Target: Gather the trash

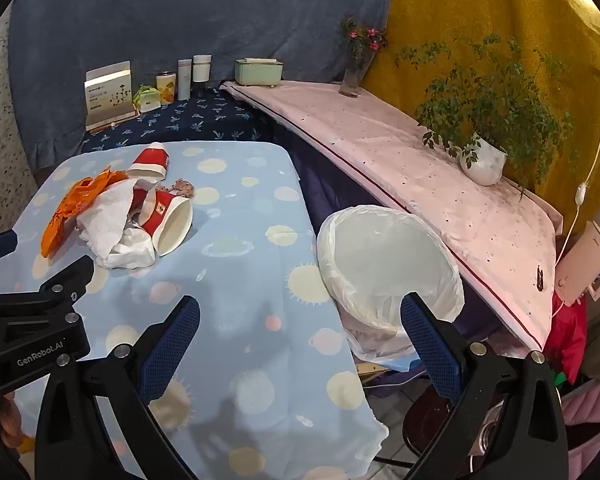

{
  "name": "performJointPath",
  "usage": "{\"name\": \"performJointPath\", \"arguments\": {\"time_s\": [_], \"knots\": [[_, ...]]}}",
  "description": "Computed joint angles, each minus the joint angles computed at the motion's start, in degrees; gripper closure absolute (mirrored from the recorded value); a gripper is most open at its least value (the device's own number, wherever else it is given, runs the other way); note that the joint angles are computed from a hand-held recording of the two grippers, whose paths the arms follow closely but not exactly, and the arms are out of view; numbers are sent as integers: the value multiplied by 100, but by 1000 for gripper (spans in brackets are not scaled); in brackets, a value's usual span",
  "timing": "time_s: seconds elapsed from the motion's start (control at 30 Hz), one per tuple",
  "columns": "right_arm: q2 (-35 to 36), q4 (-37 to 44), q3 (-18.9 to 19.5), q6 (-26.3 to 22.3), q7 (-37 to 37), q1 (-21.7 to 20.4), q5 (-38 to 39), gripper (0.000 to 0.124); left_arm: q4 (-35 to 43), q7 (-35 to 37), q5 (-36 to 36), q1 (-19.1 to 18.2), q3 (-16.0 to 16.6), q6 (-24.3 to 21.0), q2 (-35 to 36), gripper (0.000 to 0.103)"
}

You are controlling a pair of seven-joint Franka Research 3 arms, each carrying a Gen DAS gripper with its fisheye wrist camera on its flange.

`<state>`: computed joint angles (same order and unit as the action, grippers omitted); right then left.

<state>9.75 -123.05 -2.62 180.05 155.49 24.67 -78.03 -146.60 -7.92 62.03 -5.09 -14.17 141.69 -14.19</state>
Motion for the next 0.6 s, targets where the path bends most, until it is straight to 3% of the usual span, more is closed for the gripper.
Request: {"name": "performJointPath", "arguments": {"time_s": [0.6], "knots": [[-28, 26, 65, -81, 77, -46, -119, 28, -90, 61, -61, 103, 8, 291, -70, 7]]}}
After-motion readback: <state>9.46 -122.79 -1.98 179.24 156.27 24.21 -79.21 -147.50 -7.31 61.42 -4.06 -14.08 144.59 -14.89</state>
